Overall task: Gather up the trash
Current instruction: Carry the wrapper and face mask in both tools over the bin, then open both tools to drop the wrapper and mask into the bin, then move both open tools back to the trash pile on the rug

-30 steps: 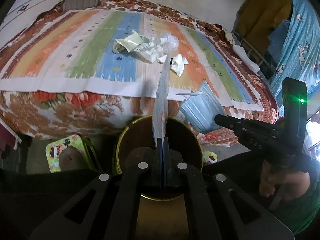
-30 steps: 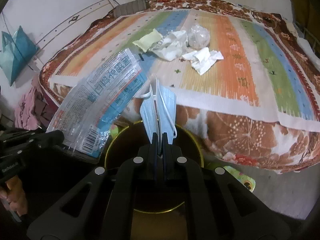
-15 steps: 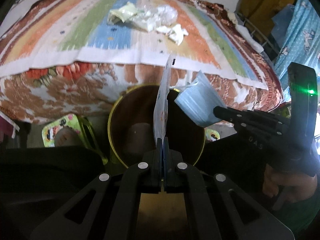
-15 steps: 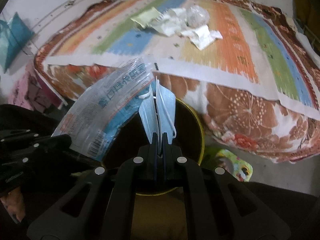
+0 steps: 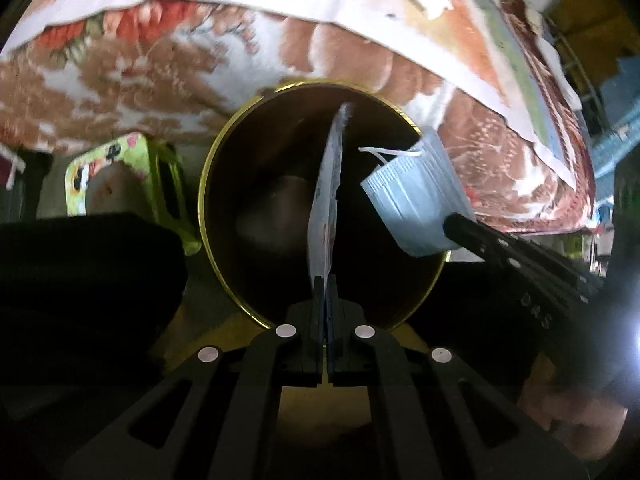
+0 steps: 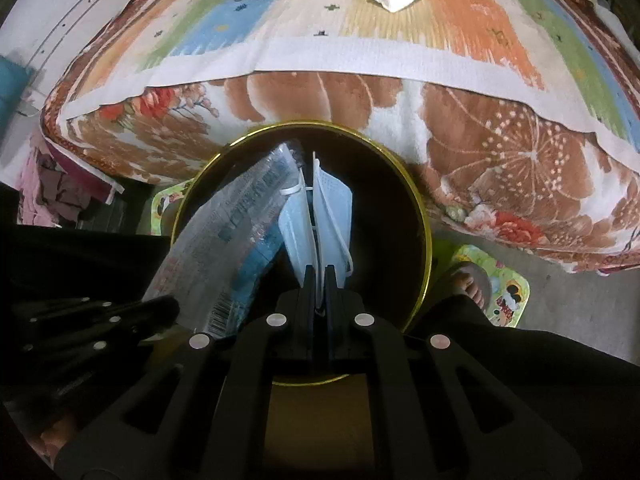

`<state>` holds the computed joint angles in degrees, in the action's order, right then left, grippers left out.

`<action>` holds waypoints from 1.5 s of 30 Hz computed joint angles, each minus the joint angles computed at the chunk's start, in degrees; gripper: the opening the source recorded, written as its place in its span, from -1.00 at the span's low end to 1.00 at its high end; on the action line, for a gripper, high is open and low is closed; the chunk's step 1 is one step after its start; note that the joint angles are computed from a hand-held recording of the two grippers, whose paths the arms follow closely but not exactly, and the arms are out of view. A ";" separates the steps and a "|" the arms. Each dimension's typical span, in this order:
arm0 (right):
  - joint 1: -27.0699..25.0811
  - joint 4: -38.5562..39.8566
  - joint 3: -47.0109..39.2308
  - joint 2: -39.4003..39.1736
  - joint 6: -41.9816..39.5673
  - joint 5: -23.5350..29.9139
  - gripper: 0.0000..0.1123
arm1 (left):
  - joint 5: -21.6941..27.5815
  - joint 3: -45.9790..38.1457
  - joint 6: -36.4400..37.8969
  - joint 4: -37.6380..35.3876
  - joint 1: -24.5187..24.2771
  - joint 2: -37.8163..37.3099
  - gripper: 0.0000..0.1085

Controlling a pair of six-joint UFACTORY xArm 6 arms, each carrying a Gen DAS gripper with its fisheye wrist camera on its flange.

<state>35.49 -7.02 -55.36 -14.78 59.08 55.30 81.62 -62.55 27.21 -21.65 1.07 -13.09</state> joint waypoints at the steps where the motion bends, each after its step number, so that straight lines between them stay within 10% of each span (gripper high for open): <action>1: -0.39 0.97 0.28 0.16 -0.27 -0.51 -0.91 | -0.24 -0.13 -0.61 0.14 -0.26 0.35 -1.00; 5: -1.25 2.32 0.29 1.03 -0.42 -1.88 -0.78 | -2.71 -0.44 -2.57 -0.54 -0.02 0.45 -0.44; 7: -1.22 1.99 0.16 0.94 -0.32 -2.32 -0.26 | -3.37 -0.66 -2.60 -1.95 0.61 0.17 -0.20; 18: -0.52 -1.95 -0.38 -2.16 1.69 -6.69 -0.25 | -10.44 -3.69 -3.11 -6.90 2.79 -0.35 0.16; 45: -8.21 -10.30 -16.56 4.09 -9.36 -6.60 0.59 | -18.06 -25.56 -3.89 -5.64 0.09 13.92 0.79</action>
<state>27.28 -17.32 -71.93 -10.69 49.72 48.70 63.56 -88.12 23.32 -27.29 1.16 0.83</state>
